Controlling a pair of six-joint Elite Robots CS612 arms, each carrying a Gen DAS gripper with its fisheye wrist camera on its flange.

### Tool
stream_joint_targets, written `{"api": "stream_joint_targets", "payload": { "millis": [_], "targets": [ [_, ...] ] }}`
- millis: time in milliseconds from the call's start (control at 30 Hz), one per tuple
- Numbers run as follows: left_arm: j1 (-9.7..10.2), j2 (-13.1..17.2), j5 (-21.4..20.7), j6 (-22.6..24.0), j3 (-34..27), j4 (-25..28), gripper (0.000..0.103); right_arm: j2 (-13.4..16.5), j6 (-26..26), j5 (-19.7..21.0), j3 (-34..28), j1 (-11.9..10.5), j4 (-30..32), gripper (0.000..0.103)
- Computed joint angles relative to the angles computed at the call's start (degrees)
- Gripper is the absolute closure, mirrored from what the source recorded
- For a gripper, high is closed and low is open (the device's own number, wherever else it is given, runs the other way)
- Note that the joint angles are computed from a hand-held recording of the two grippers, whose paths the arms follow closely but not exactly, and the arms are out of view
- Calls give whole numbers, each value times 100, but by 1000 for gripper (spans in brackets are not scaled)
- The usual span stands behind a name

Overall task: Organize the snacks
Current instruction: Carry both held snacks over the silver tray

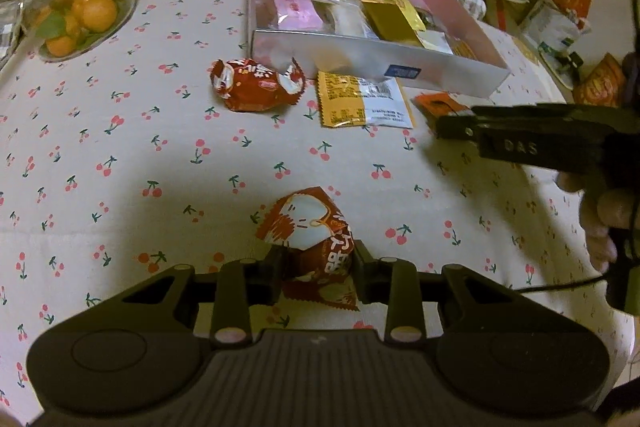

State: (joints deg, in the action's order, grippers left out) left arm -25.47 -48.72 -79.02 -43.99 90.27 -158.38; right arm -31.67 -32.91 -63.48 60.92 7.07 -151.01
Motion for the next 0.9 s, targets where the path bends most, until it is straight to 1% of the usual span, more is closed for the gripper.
{"api": "stream_joint_targets", "payload": {
  "millis": [200,400,567,633,733,800,900],
  "targets": [
    [10,-7,1,-110,-2,-24,73,-117,94,70,109,-31,113,64],
    [17,-37,53,-156,6,-152,73,-207,313,137,91,-81,435,64],
    [35,-66,74,-186,-9,-361,73,-292,447,341,127,-144,442,64],
    [27,-79,164,-139,-23,-442,73,-303,572,458,106,-167,409,64],
    [6,-78,429,82,-103,-561,73,-288,767,611,43,-190,293,64],
    [5,-61,591,193,-182,-581,73,-257,890,669,-24,-204,235,64],
    [40,-13,701,279,-334,-584,73,-176,1072,708,-173,-217,189,64]
  ]
}}
